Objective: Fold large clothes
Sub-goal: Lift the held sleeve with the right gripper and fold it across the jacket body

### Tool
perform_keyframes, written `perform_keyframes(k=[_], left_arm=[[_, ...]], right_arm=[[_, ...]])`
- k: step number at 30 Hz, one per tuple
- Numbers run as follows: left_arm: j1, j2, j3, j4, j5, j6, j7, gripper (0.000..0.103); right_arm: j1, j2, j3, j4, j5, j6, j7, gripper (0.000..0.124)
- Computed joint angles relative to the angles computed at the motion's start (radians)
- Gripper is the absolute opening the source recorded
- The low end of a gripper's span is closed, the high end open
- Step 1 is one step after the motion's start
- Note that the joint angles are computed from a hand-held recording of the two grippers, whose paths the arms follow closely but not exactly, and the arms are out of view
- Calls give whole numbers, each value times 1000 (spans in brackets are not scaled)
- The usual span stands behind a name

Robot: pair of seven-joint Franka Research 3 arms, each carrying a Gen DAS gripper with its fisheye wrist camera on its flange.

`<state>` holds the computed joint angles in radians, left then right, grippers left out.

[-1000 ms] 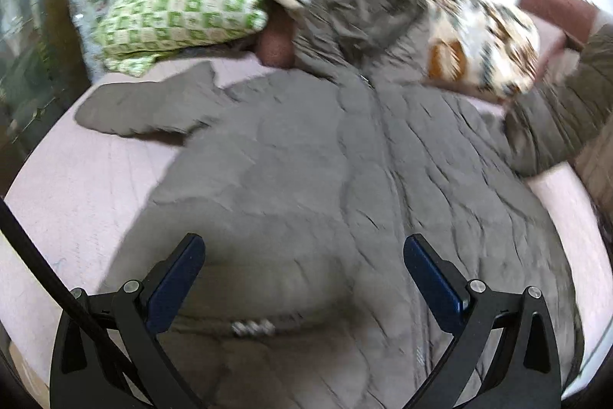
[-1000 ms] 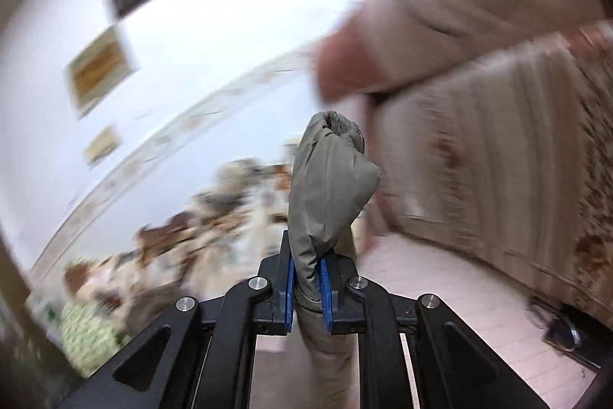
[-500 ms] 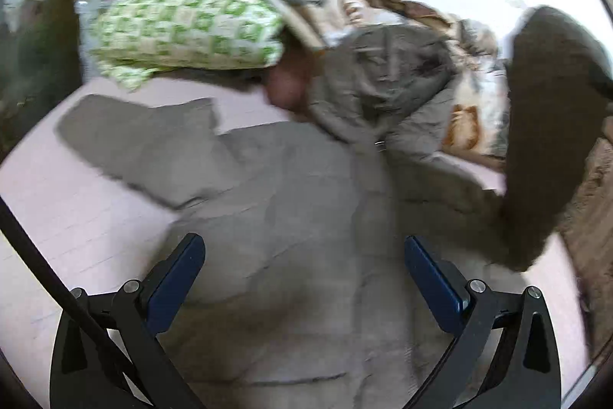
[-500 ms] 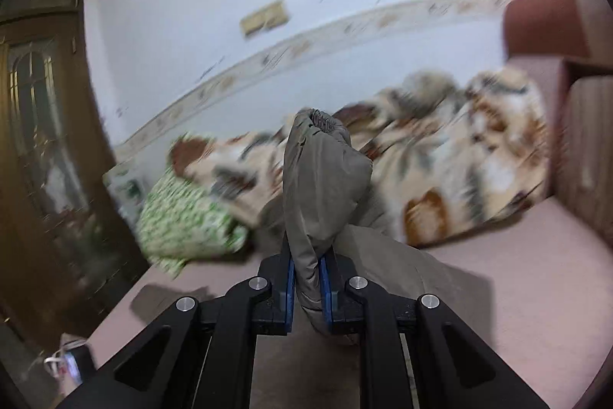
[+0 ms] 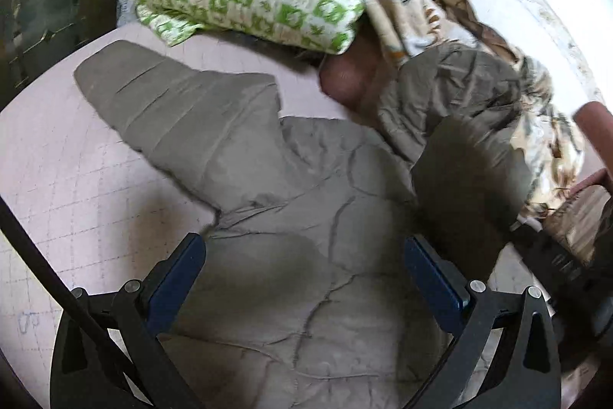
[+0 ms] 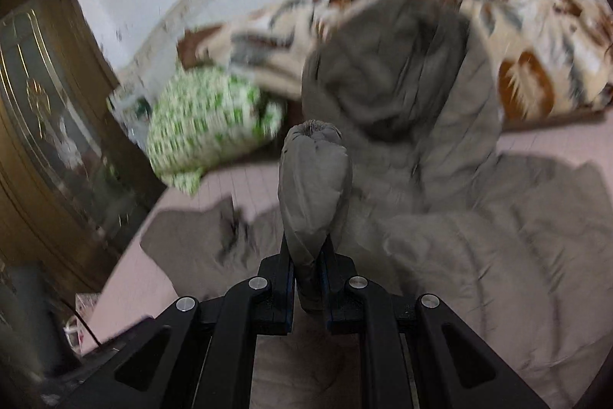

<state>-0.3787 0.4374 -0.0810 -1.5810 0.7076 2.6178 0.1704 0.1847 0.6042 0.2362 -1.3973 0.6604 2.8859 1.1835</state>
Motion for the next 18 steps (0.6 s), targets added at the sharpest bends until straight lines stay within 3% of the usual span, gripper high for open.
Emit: perform_keyframes(k=[2, 8, 15, 18], left_arm=[[2, 0, -2, -2, -11, -16, 1, 103], [-1, -21, 7, -19, 5, -70, -48, 103], [10, -25, -6, -15, 15, -84, -55, 103], [10, -27, -4, -15, 24, -85, -63, 103]], right_arm=[[39, 39, -41, 37, -51, -36, 50, 12], [36, 95, -16, 81, -80, -86, 49, 13], [72, 139, -62, 141, -146, -199, 107, 15], [58, 125, -48, 121, -149, -213, 77, 22]])
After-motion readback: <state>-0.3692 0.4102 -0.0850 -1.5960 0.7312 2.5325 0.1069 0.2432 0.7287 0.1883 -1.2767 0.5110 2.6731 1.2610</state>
